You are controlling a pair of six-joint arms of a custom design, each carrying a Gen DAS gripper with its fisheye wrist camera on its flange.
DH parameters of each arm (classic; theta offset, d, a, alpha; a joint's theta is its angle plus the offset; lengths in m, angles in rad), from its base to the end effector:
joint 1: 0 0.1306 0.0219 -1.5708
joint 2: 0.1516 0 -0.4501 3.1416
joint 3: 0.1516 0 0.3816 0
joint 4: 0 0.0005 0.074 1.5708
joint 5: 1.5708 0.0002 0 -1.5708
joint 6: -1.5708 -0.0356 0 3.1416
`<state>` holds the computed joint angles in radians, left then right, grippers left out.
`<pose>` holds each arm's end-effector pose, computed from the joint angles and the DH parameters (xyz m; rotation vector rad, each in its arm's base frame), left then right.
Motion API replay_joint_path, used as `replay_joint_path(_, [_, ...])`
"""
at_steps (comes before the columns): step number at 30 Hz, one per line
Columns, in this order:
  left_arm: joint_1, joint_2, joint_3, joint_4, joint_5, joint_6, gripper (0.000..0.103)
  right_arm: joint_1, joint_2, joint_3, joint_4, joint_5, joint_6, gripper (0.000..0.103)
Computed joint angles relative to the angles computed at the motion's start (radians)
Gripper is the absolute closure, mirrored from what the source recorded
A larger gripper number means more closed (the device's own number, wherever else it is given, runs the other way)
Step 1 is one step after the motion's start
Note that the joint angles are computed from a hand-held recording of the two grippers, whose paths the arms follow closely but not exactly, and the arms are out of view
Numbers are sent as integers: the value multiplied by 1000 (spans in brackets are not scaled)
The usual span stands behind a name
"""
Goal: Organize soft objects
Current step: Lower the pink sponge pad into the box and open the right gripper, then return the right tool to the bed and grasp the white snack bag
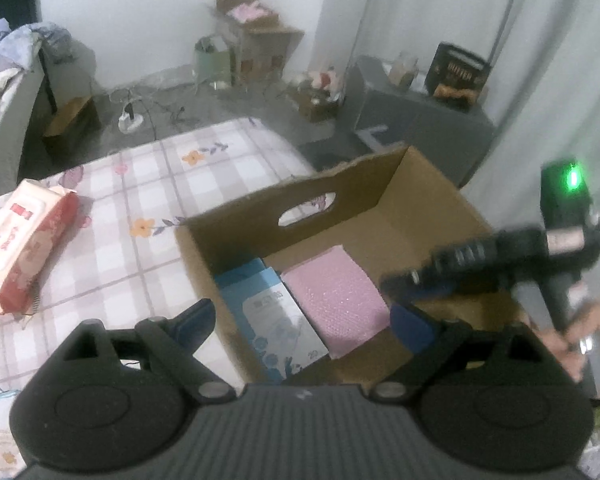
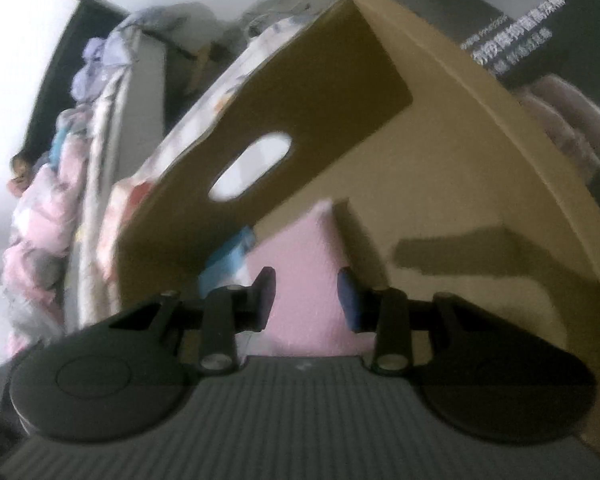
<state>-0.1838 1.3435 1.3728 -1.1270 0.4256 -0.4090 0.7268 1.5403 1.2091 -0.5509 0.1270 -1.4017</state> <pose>0.4078 -0.0913 0.4958 0.8842 2.4341 -0.4852 0.3818 0.3328 0.3688 0.9182 2.4375 0.7363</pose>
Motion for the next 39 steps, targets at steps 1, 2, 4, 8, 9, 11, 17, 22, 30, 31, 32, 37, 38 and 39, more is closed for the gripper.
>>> replay_joint_path(1, [16, -10, -2, -2, 18, -8, 8, 15, -12, -10, 7, -8, -12, 69])
replay_joint_path(2, [36, -19, -6, -4, 37, -16, 8, 31, -17, -11, -4, -13, -21, 69])
replay_joint_path(4, [76, -40, -20, -7, 70, -26, 8, 54, -13, -11, -33, -18, -48, 69])
replay_joint_path(8, [175, -83, -67, -28, 112, -69, 6, 66, 50, -3, -33, -62, -116, 69])
replay_joint_path(9, [205, -94, -84, -28, 115, -81, 6, 66, 67, 1, -23, -70, -128, 70])
replay_joint_path(11, [264, -113, -117, -27, 115, -108, 6, 69, 86, 15, -8, -45, -128, 70])
replay_joint_path(17, [461, -168, -214, -20, 142, -191, 6, 70, 134, 101, -83, 10, -80, 70])
replay_joint_path(22, [617, -230, -294, 42, 159, -269, 6, 88, 127, 121, -144, 11, -66, 69])
replay_joint_path(30, [849, -266, -313, 24, 333, -447, 6, 179, 51, 180, -330, 138, -51, 68])
replay_joint_path(31, [868, -266, -311, 19, 350, -462, 6, 202, 42, 199, -353, 171, -55, 68])
replay_joint_path(32, [889, -262, -305, 11, 366, -480, 6, 218, 37, 217, -370, 194, -56, 68])
replay_joint_path(37, [960, -239, -274, 26, 428, -515, 7, 302, 47, 331, -346, 257, -11, 67])
replay_joint_path(38, [960, -230, -268, 43, 438, -507, 7, 313, 65, 364, -326, 252, 13, 66])
replay_joint_path(39, [959, -220, -258, 59, 442, -497, 7, 320, 82, 394, -310, 243, 38, 66])
